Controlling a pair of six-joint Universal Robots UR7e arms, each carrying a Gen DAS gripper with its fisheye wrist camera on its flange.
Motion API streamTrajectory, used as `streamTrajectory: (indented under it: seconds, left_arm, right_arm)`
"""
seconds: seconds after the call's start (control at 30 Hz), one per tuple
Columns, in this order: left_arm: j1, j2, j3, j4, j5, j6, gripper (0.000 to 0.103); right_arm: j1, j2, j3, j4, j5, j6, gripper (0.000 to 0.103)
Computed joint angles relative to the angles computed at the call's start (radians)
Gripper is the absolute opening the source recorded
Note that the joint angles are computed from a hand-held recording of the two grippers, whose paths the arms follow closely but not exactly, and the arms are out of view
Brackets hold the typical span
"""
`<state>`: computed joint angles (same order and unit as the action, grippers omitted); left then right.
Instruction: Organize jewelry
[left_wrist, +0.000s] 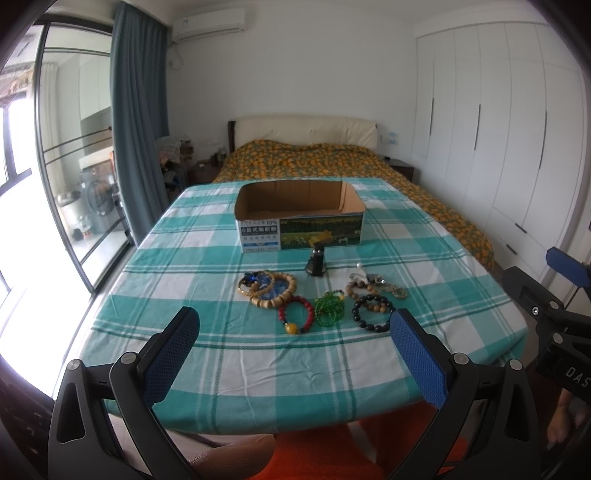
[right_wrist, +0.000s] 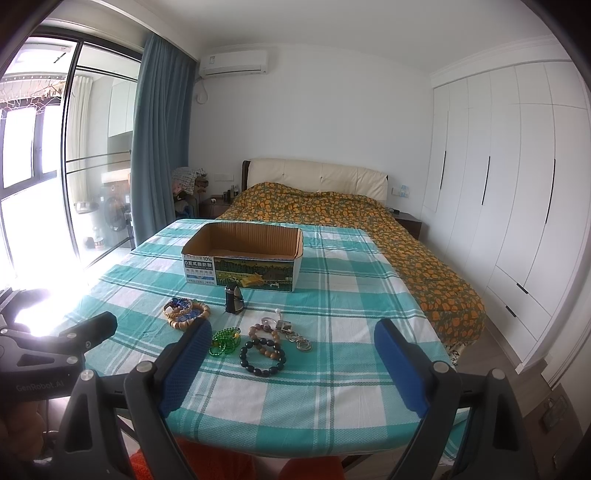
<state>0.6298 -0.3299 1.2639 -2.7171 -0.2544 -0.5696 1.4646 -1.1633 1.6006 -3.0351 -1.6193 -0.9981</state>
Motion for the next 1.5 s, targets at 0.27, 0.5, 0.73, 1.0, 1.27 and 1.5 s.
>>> streamTrajectory:
  seconds: [0.27,0.5,0.73,1.0,1.27,1.5]
  left_arm:
    - [0.012,-0.020,-0.002,0.160,-0.002,-0.133,0.103]
    - [0.026,-0.020,-0.009,0.180,-0.028,-0.144,0.103]
    - [0.049,-0.006,-0.029,0.127,-0.094,-0.073,0.103]
    - [0.086,-0.007,-0.061,0.246,-0.151,-0.128,0.103]
    - [0.134,-0.027,-0.075,0.362,-0.224,-0.253,0.103]
    - [0.168,-0.031,-0.084,0.397,-0.258,-0.302,0.103]
  right_arm:
    - [-0.002,0.003,-0.009,0.033,-0.005,-0.010,0.092]
    - [0.001,0.012,-0.020,0.052,-0.020,-0.012,0.092]
    - [-0.002,0.026,-0.039,0.109,-0.023,-0.030,0.092]
    - [-0.006,0.060,-0.096,0.180,-0.037,0.006,0.092]
    - [-0.014,0.109,-0.171,0.240,-0.075,0.040,0.092]
    - [-0.038,0.145,-0.240,0.329,-0.061,0.079,0.092]
